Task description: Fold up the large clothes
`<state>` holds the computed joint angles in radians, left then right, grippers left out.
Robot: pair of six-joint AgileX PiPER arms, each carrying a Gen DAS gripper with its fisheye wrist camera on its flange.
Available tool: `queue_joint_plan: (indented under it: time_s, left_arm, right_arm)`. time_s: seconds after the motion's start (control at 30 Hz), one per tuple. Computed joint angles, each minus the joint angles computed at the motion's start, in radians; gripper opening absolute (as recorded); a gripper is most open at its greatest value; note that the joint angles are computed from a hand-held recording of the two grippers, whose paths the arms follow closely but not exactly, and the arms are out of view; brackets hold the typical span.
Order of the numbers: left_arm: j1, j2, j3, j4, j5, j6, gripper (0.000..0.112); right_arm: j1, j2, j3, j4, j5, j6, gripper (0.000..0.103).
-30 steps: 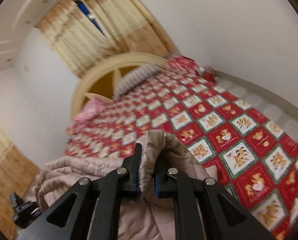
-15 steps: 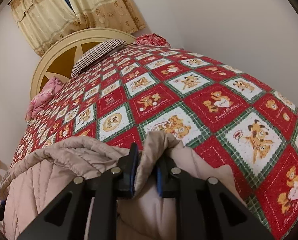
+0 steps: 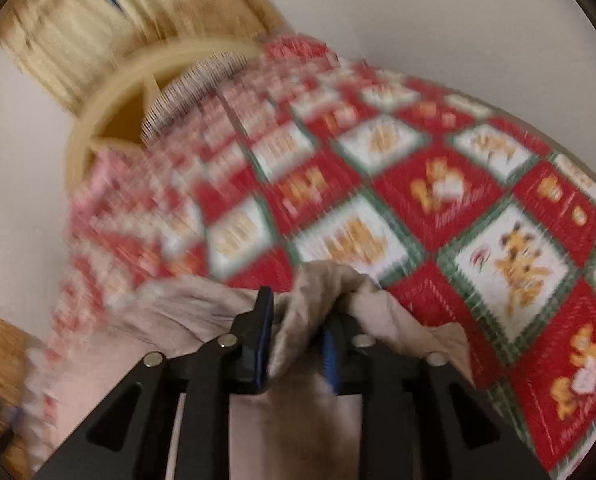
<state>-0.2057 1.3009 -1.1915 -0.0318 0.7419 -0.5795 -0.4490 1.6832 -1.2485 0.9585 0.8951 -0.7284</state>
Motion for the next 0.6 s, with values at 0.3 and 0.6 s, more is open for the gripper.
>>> queue_joint_plan:
  time_s: [0.3,0.6]
  left_arm:
    - [-0.411,0.232,-0.071,0.57,0.068,-0.5,0.064]
    - [-0.459,0.297,0.132,0.922,-0.079,-0.829,0.08]
  right_arm:
    - [0.089,-0.465,0.248,-0.025,0.153,-0.23,0.025]
    - [0.421,-0.387,0.549,0.074,-0.322,-0.396,0.018]
